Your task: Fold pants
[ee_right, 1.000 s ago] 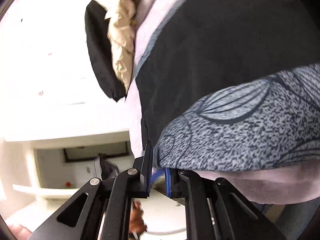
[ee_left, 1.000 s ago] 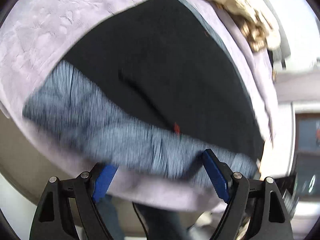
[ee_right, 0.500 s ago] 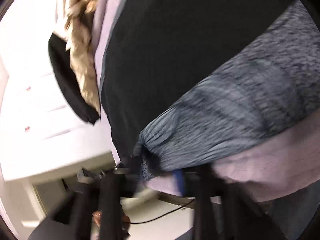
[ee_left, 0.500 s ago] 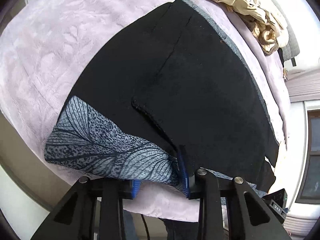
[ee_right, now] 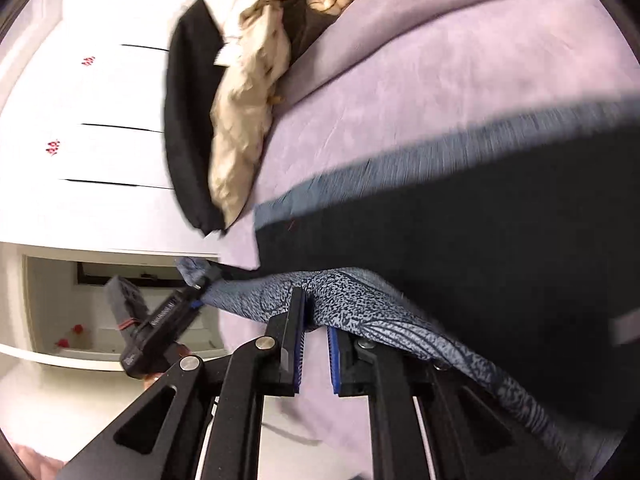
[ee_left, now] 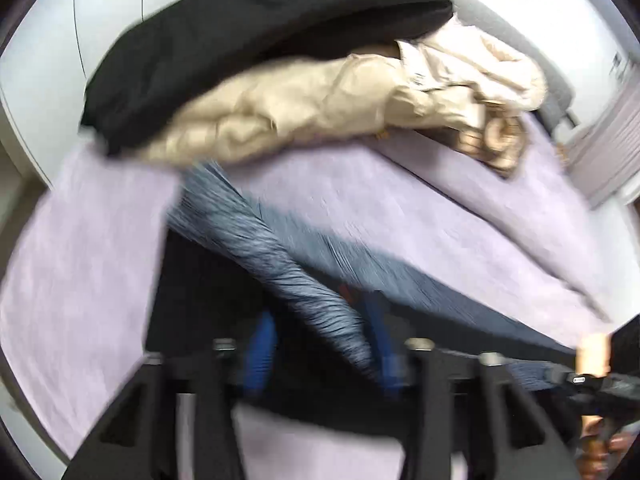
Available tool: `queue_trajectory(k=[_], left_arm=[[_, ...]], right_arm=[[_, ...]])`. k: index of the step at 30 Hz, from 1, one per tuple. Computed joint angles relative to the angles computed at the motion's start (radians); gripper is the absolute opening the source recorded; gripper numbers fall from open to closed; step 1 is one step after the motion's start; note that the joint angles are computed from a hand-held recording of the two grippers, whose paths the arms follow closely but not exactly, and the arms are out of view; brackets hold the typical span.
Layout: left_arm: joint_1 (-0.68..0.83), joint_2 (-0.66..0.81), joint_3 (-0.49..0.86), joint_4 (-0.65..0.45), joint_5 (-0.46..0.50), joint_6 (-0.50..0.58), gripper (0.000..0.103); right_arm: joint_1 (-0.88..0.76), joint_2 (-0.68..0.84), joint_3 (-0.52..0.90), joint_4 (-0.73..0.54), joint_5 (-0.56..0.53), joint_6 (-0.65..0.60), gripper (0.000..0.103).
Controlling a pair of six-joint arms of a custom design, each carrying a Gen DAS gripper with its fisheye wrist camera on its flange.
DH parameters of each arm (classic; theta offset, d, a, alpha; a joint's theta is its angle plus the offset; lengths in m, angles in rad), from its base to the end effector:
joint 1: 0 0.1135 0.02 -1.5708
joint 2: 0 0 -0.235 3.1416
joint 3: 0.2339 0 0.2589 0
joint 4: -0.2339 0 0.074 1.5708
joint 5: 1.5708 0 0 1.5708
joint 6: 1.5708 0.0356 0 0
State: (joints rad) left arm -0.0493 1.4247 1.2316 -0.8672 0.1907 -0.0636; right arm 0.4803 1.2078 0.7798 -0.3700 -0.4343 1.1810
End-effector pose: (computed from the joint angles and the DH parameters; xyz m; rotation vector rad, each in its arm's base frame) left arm 0.2970 -0.0214 0.2615 0.0468 2.6287 -0.2897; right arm 0.2279 0.1356 0.2071 0.6920 2.5925 1.2005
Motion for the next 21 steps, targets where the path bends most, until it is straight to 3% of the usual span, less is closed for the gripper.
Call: queue_trajectory(k=[1,2,5,7,8,9,10,11,13,16,19,21], left_arm=[[-0.031,0.043,0.004,0.056,-0.063,-0.008,0.074],[-0.058,0.102,0.013,0.109,-0.121,-0.016,0.075],[-0.080,0.258,0.092,0.119,-0.184,-0.054,0.075],[-0.068,0.302,0.113,0.118,-0.230,-0.074,0.075],[-0.059,0.305,0.122,0.107,-0.260,-0.078,0.075],[-0.048,0.297,0.122,0.104,-0.263,-0.073,0.075],[-0.034,0.275,0.122,0.094,-0.271,-0.059,0.075],[-0.033,0.259,0.125,0.078,-0.281,-0.041,0.075],[-0.050,0.218,0.127,0.032,-0.285,0.019,0.075],[-0.134,0.131,0.095,-0.039,-0.241,0.066,0.075],[-0.307,0.056,0.033,-0.123,-0.188,0.036,0.075],[-0.467,0.048,0.010,-0.145,-0.170,-0.046,0.075]], right_arm=[[-0.051,0.084,0.019,0.026,-0.036,-0.045,0.011],[-0.090,0.174,0.044,0.050,-0.065,-0.092,0.012],[-0.124,0.384,0.130,0.063,-0.061,-0.158,0.017],[-0.146,0.451,0.095,0.192,-0.096,-0.113,0.047],[-0.156,0.457,0.078,0.248,-0.111,-0.080,0.057],[-0.164,0.449,0.048,0.331,-0.128,-0.025,0.075],[-0.168,0.429,0.042,0.340,-0.135,-0.012,0.084],[-0.169,0.402,0.049,0.306,-0.137,-0.022,0.084],[-0.178,0.320,0.072,0.193,-0.157,-0.092,0.084],[-0.179,0.055,0.045,-0.088,-0.076,-0.218,0.084],[-0.129,-0.242,0.038,-0.517,0.158,-0.323,0.084],[-0.057,-0.356,0.041,-0.726,0.293,-0.285,0.084]])
